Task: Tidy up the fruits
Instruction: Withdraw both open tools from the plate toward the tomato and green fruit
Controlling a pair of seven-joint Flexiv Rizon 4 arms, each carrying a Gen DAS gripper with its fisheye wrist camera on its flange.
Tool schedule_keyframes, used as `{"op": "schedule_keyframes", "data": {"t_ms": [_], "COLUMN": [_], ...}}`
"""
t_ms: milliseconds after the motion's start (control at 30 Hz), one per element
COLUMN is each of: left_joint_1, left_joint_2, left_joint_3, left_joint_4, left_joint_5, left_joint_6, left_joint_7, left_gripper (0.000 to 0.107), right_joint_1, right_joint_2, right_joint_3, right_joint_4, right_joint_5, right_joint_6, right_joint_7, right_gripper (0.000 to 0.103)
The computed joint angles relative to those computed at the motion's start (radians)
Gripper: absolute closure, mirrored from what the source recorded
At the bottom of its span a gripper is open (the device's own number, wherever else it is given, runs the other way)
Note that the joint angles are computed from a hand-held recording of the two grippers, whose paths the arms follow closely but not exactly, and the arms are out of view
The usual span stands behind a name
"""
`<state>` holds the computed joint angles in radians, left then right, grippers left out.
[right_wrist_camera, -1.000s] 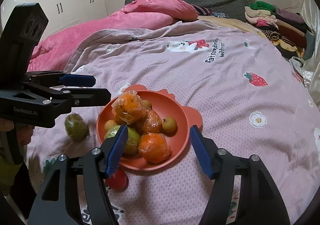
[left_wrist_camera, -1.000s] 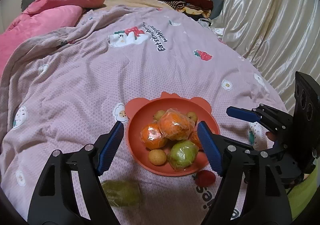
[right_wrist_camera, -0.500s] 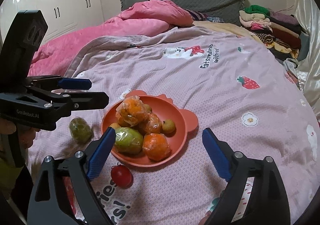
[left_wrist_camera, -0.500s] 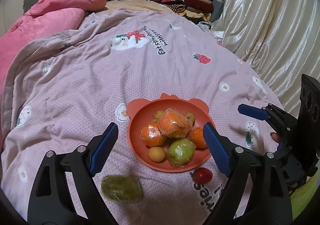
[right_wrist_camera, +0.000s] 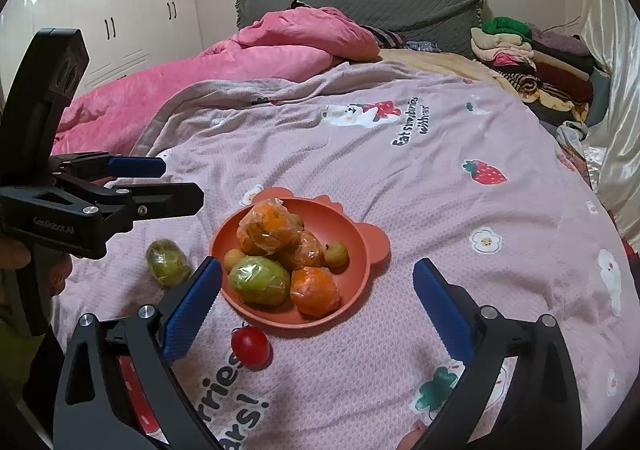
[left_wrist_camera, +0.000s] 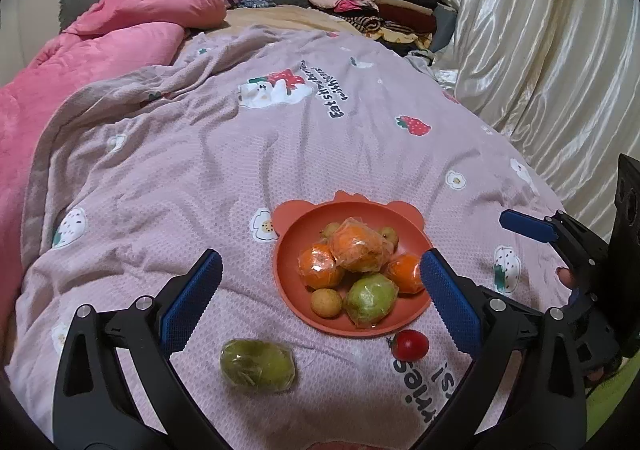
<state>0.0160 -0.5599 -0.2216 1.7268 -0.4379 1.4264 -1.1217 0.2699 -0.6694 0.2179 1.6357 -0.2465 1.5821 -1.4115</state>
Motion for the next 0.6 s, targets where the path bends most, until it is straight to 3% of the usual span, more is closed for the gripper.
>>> {"op": "schedule_keyframes", "data": {"t_ms": [600], "left_joint_1": [0.041], "left_joint_2": [0.069], "left_joint_3": [-0.05], "left_joint_4": [0.097], "left_joint_5": [-0.031], "left_joint_6": [0.066], "left_joint_7": [0.032], "left_gripper": [0.014], "right_joint_1": [0.067], "right_joint_2": [0.078], "right_joint_3": [-0.084], "right_joint_4": [0.092], "right_joint_5": [-0.021], "right_joint_6": [0.05], "right_joint_7": [0.062], "right_gripper": [0.005]}}
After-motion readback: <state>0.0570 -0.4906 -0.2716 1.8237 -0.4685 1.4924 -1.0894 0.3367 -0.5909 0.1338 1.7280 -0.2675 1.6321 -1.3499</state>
